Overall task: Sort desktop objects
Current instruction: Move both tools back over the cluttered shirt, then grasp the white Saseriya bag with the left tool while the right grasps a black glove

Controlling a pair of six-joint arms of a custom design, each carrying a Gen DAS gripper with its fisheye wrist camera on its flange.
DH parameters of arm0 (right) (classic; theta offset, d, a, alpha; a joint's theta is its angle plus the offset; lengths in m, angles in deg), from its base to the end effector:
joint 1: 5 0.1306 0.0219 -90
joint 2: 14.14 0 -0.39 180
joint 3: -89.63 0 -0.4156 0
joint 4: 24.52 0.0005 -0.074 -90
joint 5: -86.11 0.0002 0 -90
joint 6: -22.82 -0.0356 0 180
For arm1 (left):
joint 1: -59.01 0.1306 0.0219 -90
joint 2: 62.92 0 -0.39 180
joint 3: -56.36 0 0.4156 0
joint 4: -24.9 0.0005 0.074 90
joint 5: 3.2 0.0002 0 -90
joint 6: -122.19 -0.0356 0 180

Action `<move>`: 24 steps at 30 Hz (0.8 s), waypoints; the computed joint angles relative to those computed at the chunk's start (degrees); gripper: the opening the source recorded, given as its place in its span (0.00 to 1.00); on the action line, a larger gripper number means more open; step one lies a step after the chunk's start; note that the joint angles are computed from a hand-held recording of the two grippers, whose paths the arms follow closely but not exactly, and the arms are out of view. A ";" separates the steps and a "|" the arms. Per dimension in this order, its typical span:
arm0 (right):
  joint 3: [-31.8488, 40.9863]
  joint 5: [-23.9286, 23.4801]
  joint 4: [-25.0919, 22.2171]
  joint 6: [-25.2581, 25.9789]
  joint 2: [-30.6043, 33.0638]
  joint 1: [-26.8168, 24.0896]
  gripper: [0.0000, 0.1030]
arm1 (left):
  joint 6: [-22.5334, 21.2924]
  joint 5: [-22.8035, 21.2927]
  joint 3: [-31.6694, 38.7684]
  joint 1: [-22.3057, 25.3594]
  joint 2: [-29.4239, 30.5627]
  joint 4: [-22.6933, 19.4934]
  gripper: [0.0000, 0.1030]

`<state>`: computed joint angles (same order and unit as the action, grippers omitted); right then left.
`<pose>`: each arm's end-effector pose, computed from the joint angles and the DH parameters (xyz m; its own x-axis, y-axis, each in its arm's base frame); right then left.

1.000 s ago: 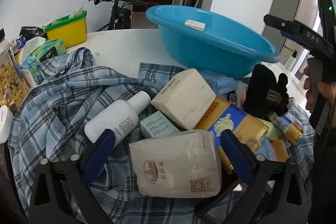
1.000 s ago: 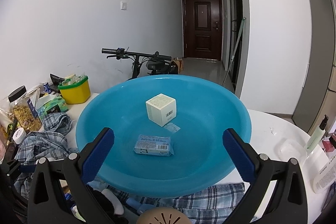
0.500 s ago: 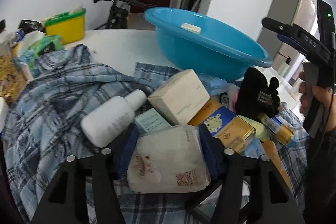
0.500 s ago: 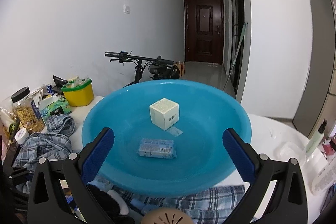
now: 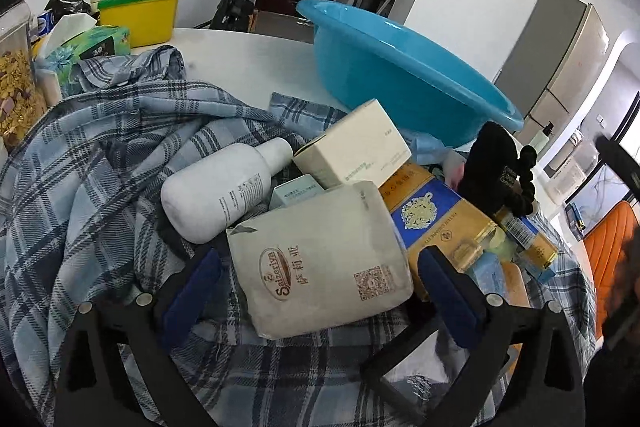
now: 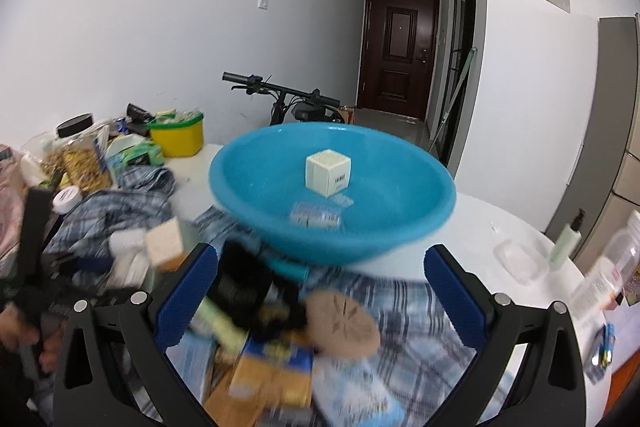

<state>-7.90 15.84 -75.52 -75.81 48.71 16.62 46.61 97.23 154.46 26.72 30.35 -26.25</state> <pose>0.3087 0.1089 0.5610 -0.4904 -0.0424 -0.8704 -0.0054 0.9989 -0.0457 0.4472 -0.2908 0.4760 -0.7493 0.1838 -0.6363 0.4589 0.8367 -0.2988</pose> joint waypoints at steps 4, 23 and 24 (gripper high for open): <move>-4.53 -1.50 -1.63 -4.94 -5.73 1.78 1.00 | 1.18 1.52 -0.31 0.36 0.36 0.35 0.79; -5.45 -3.95 -3.36 -12.53 -3.11 0.55 1.00 | 1.83 2.10 -3.72 0.28 -3.85 6.63 0.77; -4.59 -4.76 -3.07 -12.14 -1.76 0.65 1.00 | 1.91 2.30 -3.79 0.35 -3.98 6.86 0.77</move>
<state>-12.49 11.09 -78.59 -87.95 46.95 17.27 48.52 99.53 150.67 27.07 26.36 -19.39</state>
